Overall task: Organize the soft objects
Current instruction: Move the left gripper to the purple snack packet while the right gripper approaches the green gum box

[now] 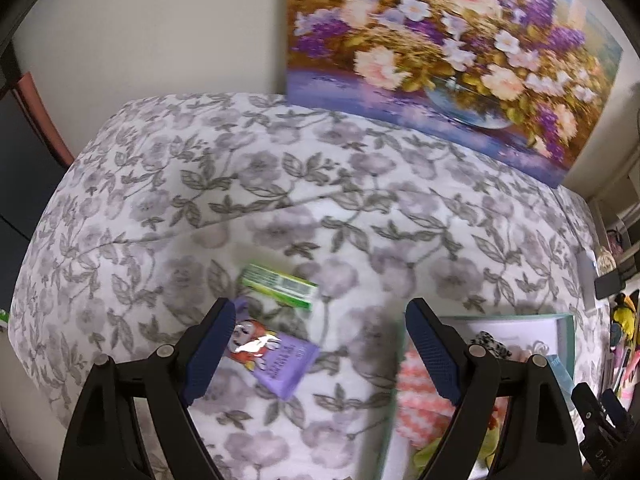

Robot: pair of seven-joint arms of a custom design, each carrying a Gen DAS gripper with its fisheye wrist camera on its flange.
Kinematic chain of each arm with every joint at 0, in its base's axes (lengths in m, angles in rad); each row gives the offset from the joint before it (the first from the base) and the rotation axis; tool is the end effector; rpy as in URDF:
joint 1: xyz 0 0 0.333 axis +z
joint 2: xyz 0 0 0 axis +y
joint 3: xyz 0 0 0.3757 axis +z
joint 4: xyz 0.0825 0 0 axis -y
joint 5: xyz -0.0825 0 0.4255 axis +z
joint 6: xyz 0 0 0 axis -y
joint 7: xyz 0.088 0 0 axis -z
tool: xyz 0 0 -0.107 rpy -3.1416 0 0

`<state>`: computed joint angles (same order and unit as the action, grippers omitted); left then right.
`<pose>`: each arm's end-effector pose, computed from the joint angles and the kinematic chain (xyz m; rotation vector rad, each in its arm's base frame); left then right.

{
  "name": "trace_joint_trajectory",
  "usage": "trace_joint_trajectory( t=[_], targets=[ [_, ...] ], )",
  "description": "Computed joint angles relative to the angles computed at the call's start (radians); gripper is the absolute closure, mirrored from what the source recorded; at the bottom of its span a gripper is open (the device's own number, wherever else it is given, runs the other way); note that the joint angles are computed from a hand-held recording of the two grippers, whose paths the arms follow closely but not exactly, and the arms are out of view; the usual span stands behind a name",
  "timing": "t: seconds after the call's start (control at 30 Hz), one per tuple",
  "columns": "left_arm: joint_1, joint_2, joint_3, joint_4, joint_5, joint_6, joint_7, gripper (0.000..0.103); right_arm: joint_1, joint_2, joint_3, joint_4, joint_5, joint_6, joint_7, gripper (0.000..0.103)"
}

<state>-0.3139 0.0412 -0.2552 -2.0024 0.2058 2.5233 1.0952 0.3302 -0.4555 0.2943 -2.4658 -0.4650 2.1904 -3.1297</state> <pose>0.5404 -0.3454 0.5310 -1.7474 2.2025 -0.6100 0.3602 0.2517 0.5074 -1.1309 2.5323 -0.6513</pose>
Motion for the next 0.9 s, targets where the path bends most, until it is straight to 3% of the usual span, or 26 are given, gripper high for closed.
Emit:
trace_joint_trajectory(
  t=[0.47,0.9],
  targets=[
    [0.057,-0.022,0.032,-0.021,-0.023,0.013,0.024,0.016,0.048,0.211,-0.004,0.187,-0.083,0.023,-0.037,0.0],
    [0.12,-0.03,0.061,-0.038,-0.067,0.013,0.075,0.016,0.142,0.393,-0.059,0.35,-0.13,0.075,-0.076,0.0]
  ],
)
